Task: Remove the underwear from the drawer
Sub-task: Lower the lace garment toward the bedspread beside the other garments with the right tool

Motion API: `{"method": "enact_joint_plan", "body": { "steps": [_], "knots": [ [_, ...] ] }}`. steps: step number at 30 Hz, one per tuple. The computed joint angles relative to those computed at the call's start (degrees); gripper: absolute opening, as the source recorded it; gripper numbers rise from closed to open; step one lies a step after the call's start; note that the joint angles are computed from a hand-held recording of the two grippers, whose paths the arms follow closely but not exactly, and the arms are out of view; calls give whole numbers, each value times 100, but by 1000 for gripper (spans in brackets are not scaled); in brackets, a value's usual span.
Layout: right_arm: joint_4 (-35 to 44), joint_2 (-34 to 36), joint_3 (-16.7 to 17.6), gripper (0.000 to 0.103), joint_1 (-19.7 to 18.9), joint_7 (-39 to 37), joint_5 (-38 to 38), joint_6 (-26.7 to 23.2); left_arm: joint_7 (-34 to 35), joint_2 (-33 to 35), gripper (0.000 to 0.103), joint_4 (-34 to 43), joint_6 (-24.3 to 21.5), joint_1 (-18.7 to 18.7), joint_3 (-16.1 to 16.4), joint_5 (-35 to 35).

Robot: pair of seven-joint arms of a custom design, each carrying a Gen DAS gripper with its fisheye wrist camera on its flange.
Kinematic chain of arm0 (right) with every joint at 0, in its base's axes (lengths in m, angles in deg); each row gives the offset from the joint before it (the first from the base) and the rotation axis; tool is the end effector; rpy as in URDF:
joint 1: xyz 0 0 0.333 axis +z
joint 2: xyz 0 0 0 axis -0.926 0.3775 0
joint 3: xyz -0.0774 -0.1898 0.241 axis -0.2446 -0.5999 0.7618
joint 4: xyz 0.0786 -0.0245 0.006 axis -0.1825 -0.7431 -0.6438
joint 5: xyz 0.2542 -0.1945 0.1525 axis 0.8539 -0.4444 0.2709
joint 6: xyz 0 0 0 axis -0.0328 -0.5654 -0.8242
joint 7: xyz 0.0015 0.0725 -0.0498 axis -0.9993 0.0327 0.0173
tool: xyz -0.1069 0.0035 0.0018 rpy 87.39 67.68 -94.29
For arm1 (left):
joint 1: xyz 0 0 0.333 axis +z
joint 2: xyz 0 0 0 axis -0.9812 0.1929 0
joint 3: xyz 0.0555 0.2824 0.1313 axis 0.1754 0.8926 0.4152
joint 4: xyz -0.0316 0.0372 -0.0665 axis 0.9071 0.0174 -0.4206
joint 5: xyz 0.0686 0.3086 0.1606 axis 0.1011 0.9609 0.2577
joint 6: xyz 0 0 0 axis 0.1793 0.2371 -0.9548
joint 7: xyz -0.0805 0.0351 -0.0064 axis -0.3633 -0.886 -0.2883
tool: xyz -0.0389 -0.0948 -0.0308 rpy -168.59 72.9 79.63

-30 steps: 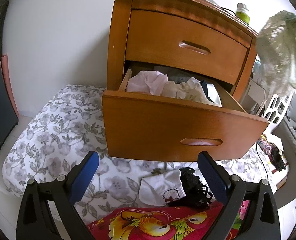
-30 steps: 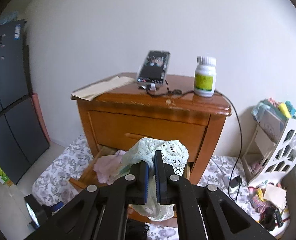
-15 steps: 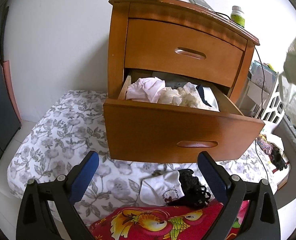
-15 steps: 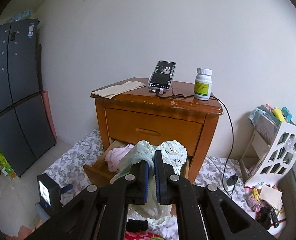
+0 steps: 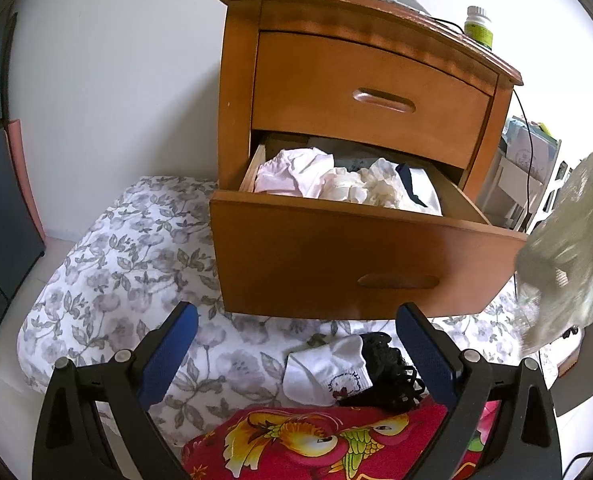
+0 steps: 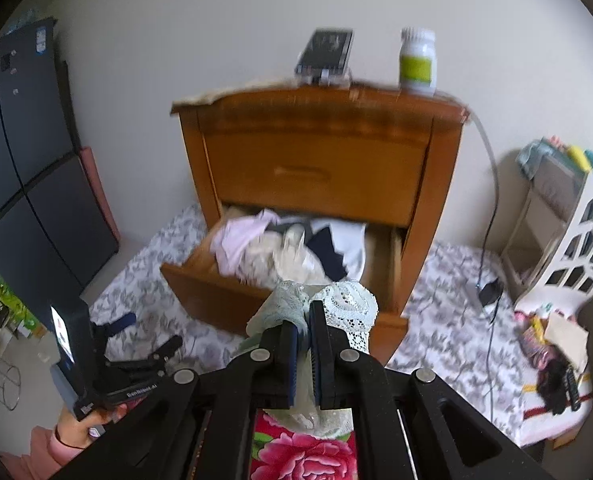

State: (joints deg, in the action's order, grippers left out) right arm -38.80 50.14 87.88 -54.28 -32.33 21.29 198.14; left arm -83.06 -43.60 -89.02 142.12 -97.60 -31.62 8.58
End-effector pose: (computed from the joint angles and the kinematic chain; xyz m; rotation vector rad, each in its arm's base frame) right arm 0.5828 0.1435 0.4848 -2.0274 1.2262 -0.5279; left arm 0.5904 -0.2819 0.4329 -1.9434 1.4698 -0.8929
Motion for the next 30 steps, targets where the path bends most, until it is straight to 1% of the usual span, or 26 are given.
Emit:
{"method": "enact_joint_plan", "body": {
  "steps": [5,8,14,16,20,25,30],
  "knots": [
    [310,501,-180,7,225,657,-718,-296,62,22,99,-1,21,21,-8,-66],
    [535,788,-212,7,301,961,-931,-452,65,21,99,-14,29,22,-3,-91],
    [852,1263,-313,8,486,1488,-1306,-540,68,27,99,-34,58,49,4,-159],
    [924,1383,-297,8,497,1597,-1330,-528,80,33,99,-41,65,61,2,-197],
    [1087,1655,-167,8,402,1753,-1105,-593,109,47,99,-44,57,66,6,-252],
    [1284,1997,-256,8,525,2064,-1216,-715,217,73,99,-35,33,74,-19,-371],
    [1435,2260,-301,8,568,2258,-1329,-897,277,92,99,-32,24,69,-13,-443]
  ]
}}
